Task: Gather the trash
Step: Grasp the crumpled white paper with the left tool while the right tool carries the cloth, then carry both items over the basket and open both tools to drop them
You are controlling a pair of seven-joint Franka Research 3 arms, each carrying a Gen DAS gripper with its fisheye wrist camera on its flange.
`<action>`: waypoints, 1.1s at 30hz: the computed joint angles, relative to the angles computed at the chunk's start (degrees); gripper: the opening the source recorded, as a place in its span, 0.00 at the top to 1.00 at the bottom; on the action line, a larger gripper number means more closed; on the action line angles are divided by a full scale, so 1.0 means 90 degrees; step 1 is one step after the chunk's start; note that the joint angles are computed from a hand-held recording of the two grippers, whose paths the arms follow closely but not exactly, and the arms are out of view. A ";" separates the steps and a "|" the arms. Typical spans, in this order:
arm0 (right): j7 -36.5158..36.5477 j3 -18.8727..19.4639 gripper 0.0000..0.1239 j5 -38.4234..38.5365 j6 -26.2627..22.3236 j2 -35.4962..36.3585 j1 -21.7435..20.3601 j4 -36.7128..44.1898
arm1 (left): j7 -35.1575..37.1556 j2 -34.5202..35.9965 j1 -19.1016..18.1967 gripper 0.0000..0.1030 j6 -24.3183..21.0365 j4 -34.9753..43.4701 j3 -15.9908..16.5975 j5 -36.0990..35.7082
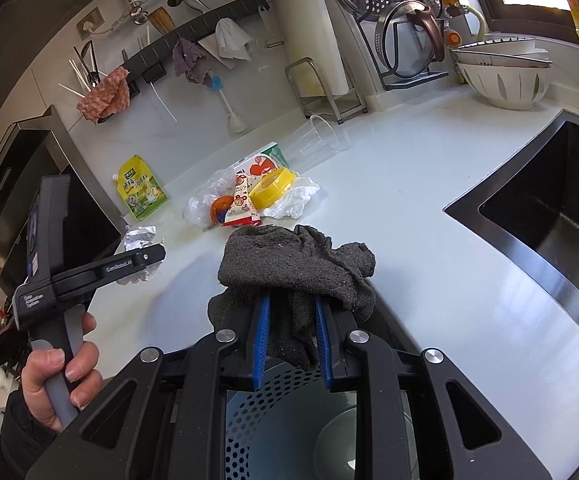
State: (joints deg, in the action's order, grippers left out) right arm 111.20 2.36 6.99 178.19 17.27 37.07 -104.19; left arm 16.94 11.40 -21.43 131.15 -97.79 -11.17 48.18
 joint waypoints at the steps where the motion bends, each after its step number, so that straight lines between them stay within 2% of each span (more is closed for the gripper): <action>1: 0.0100 -0.0143 0.84 -0.0097 0.0035 -0.0103 0.0142 -0.0131 | -0.0066 -0.0159 -0.0047 0.62 -0.0007 -0.0170 -0.0033 0.0046; 5: 0.0663 -0.0682 0.84 -0.0672 0.0175 -0.0560 0.0681 -0.0740 | -0.0357 -0.0713 -0.0141 0.62 0.0015 -0.0786 -0.0250 0.0172; 9: 0.1417 -0.1000 0.84 -0.1461 0.0234 -0.0979 0.0982 -0.1318 | -0.0622 -0.1033 -0.0228 0.62 -0.0102 -0.1209 -0.0513 0.0263; 15: 0.3177 -0.1509 0.84 -0.3367 0.0165 -0.1502 0.1338 -0.1927 | -0.0713 -0.1114 -0.0379 0.62 -0.0180 -0.1479 -0.0758 0.0068; 21: 0.3683 -0.1138 0.84 -0.3997 0.0033 -0.1828 0.1010 -0.2391 | -0.0866 -0.1015 -0.0547 0.62 -0.0048 -0.1554 -0.0847 0.0030; 25: 0.3508 -0.0797 0.84 -0.3826 -0.0050 -0.1975 0.0737 -0.2654 | -0.0867 -0.0939 -0.0657 0.62 0.0000 -0.1555 -0.0870 -0.0020; 33: 0.3562 -0.0224 0.84 -0.3764 0.0035 -0.2122 0.0100 -0.3023 | -0.0590 -0.0656 -0.0900 0.60 -0.0212 -0.1343 -0.0866 -0.0147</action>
